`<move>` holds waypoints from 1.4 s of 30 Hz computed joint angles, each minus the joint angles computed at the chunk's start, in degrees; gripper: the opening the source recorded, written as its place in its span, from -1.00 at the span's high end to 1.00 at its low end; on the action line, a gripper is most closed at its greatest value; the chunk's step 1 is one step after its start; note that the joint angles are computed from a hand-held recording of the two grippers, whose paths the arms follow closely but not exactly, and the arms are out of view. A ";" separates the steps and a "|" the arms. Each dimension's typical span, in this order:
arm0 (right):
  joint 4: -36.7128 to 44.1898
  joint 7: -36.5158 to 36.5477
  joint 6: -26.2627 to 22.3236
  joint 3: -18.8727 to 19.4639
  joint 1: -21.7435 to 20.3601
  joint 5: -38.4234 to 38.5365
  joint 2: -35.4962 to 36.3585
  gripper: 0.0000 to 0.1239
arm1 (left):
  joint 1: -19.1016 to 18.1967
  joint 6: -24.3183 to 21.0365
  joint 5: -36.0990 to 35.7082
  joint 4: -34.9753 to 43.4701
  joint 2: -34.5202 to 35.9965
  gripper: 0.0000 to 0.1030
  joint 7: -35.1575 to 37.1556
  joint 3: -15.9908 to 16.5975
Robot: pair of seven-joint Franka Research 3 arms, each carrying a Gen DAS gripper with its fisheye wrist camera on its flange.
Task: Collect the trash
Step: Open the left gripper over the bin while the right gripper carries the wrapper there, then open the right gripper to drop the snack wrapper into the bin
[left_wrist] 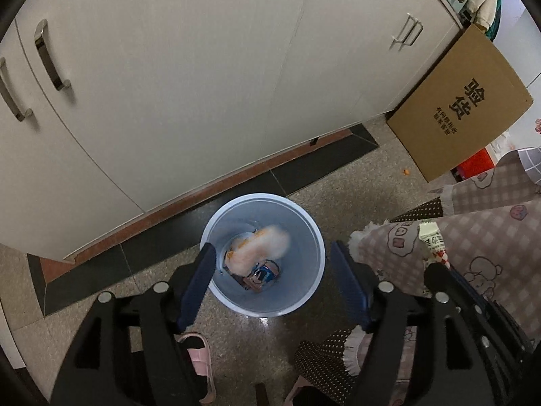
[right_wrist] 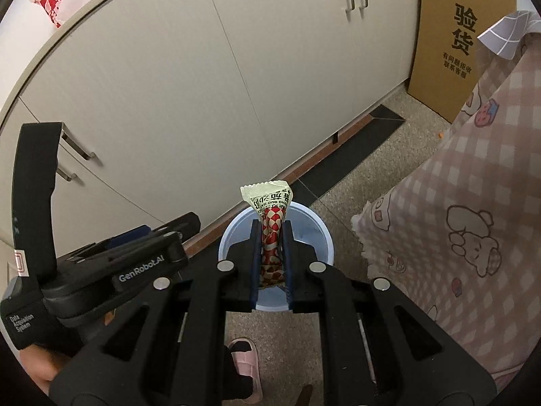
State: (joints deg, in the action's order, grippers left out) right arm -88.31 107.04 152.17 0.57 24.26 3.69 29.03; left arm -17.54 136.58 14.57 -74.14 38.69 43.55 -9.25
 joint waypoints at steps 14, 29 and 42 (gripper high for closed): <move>1.06 0.50 1.24 0.06 1.01 0.13 1.18 0.81 | 0.16 2.41 1.89 -5.80 -4.86 -0.39 -2.90 0.80; 4.23 0.14 4.46 0.46 1.73 1.62 3.08 0.74 | 1.24 5.90 5.30 -13.42 -11.33 -0.41 -10.99 1.88; -3.37 3.07 9.88 -2.17 3.77 -1.81 -4.35 0.22 | 0.80 7.70 8.71 -16.36 -16.33 -0.43 -14.94 1.13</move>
State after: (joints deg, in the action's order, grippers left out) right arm -91.69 110.10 162.05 -1.59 28.03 1.88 24.68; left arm -16.74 144.28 23.28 -90.50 22.36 28.61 -8.12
